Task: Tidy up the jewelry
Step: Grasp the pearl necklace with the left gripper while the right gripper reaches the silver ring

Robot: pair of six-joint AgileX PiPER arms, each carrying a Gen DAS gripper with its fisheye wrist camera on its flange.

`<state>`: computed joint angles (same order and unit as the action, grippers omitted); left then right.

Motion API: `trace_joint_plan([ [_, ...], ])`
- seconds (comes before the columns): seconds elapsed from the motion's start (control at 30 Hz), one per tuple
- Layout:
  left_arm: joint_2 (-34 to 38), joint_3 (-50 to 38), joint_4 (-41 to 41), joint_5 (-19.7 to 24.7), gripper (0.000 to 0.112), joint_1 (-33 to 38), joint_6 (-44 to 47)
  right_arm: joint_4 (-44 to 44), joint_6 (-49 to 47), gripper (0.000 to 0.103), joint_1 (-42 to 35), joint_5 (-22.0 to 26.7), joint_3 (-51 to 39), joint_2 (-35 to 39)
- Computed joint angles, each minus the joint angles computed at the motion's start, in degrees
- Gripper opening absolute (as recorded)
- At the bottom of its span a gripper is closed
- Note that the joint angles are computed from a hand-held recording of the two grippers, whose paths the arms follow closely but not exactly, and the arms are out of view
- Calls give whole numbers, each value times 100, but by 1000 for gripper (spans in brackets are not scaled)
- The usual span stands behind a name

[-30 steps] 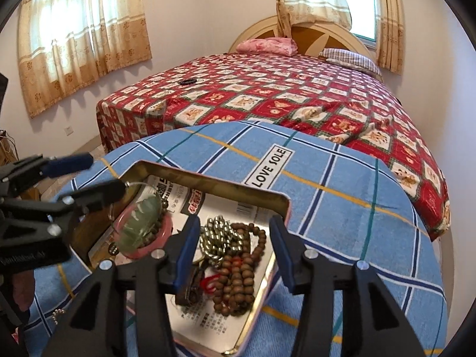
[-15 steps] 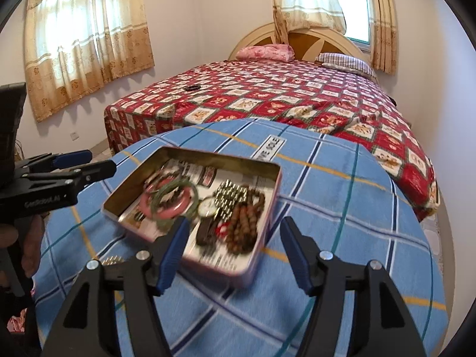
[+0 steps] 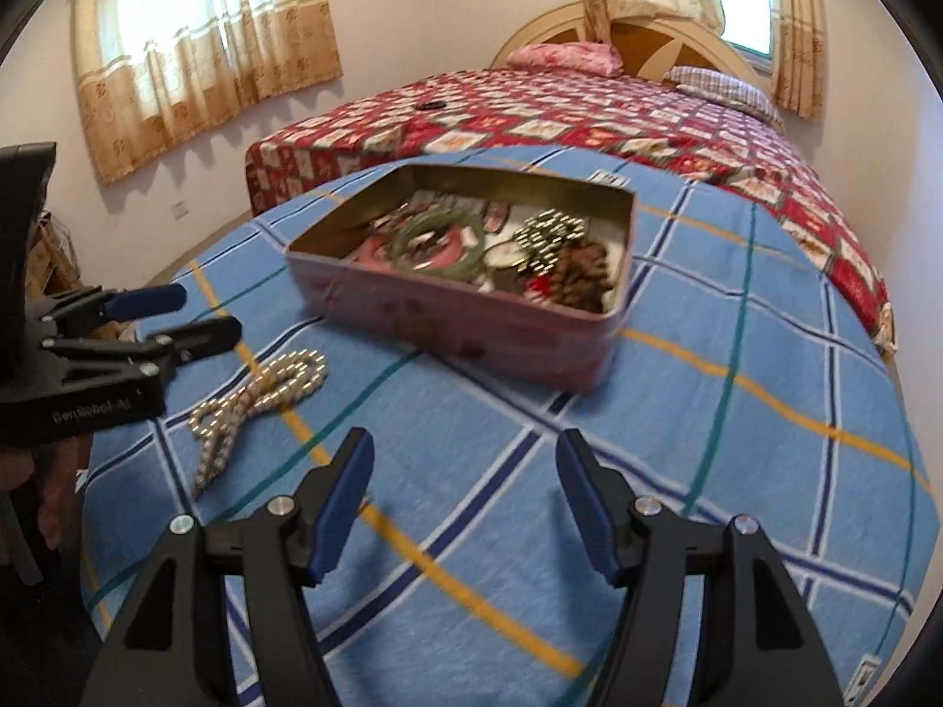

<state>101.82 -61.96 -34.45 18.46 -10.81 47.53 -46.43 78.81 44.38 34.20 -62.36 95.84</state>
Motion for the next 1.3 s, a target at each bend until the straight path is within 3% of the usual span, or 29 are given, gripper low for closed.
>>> trace_joint_plan([
  [0.37,-34,450,205,-343,72,-159,-352,339,-447,66,234,52,-314,371],
  [0.63,-28,514,214,-358,72,-145,-299,833,-1075,57,166,211,-569,591],
  [0.7,-9,493,210,-346,72,-140,-287,738,-993,43,210,239,-549,585],
  [0.87,10,462,250,-333,72,-145,-317,598,-871,24,283,354,-575,610],
  [1.3,-13,484,-507,-168,72,-178,641,422,-349,23,214,335,-291,380],
])
